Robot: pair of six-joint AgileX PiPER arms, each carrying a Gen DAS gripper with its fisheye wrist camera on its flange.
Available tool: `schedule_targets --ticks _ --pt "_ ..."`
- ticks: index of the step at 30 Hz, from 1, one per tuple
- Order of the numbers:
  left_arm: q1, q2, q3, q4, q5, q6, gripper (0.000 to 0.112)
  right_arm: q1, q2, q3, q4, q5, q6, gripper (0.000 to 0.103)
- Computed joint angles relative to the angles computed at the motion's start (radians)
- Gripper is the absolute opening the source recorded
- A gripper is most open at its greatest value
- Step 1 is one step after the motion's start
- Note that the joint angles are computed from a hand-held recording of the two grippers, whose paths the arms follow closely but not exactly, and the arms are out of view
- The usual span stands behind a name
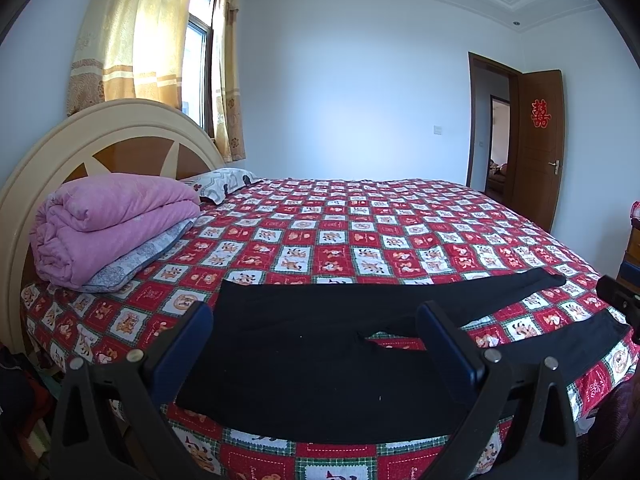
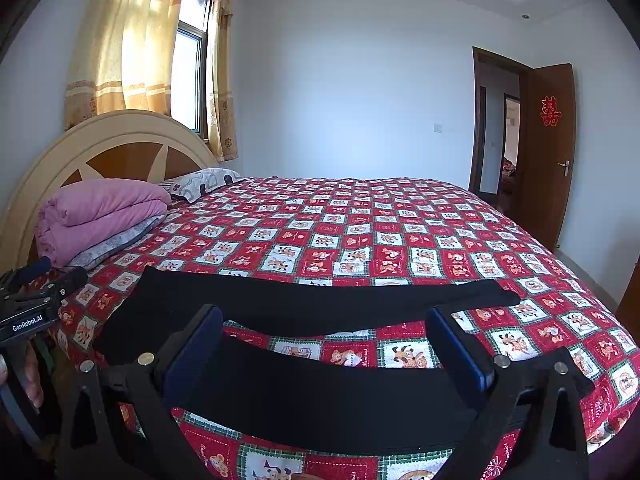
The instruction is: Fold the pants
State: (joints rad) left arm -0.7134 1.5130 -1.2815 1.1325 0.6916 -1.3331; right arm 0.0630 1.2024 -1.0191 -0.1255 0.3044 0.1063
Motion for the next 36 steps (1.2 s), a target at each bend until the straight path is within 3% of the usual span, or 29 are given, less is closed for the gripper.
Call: schedule_targets --ticks 36 --pt "-0.009 0.001 0.0 0.002 0.007 -0.006 0.103 0.02 0.005 0.0 -0.058 0.009 0.056 0.102"
